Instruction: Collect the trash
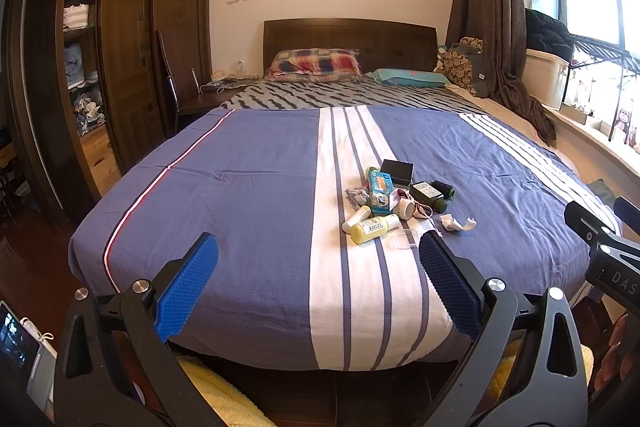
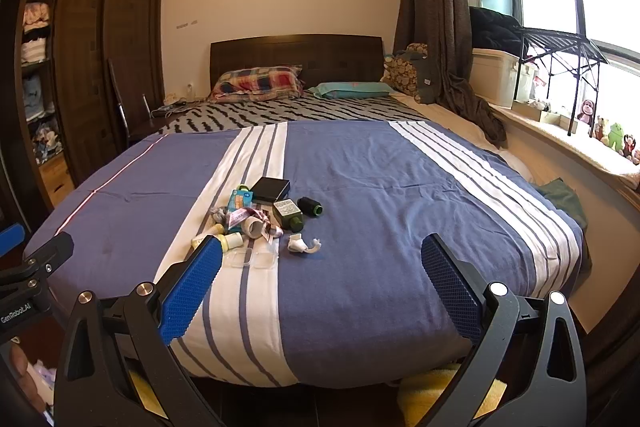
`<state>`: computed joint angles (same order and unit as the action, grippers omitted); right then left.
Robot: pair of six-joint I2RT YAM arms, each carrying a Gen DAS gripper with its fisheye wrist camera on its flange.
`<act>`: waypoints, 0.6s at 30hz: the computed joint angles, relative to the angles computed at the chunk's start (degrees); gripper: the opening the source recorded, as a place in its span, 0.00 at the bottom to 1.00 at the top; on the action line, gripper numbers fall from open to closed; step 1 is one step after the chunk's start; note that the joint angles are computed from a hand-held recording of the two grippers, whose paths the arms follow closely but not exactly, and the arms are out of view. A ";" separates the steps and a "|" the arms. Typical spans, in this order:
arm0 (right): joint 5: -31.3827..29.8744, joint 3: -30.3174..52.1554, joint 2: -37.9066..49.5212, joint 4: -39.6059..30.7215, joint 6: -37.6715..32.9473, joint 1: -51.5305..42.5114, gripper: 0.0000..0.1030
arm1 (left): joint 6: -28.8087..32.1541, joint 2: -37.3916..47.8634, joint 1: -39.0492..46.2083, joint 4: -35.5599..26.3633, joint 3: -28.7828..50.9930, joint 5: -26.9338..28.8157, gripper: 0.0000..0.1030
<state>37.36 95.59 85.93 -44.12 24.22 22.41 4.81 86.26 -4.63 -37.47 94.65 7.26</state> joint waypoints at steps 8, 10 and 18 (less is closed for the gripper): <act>-0.02 0.04 -0.18 -0.07 -0.06 -0.01 0.97 | 0.05 0.01 0.07 -0.01 0.02 0.13 0.92; -0.15 0.07 -0.28 -0.05 -0.11 -0.14 0.97 | 0.03 0.06 0.11 -0.07 0.14 0.13 0.92; 0.09 0.69 0.13 -0.11 -0.06 0.02 0.97 | 0.13 0.04 0.19 0.04 0.10 0.27 0.92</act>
<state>37.44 96.28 86.06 -44.23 24.16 22.43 4.94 86.30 -4.44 -37.43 94.75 7.52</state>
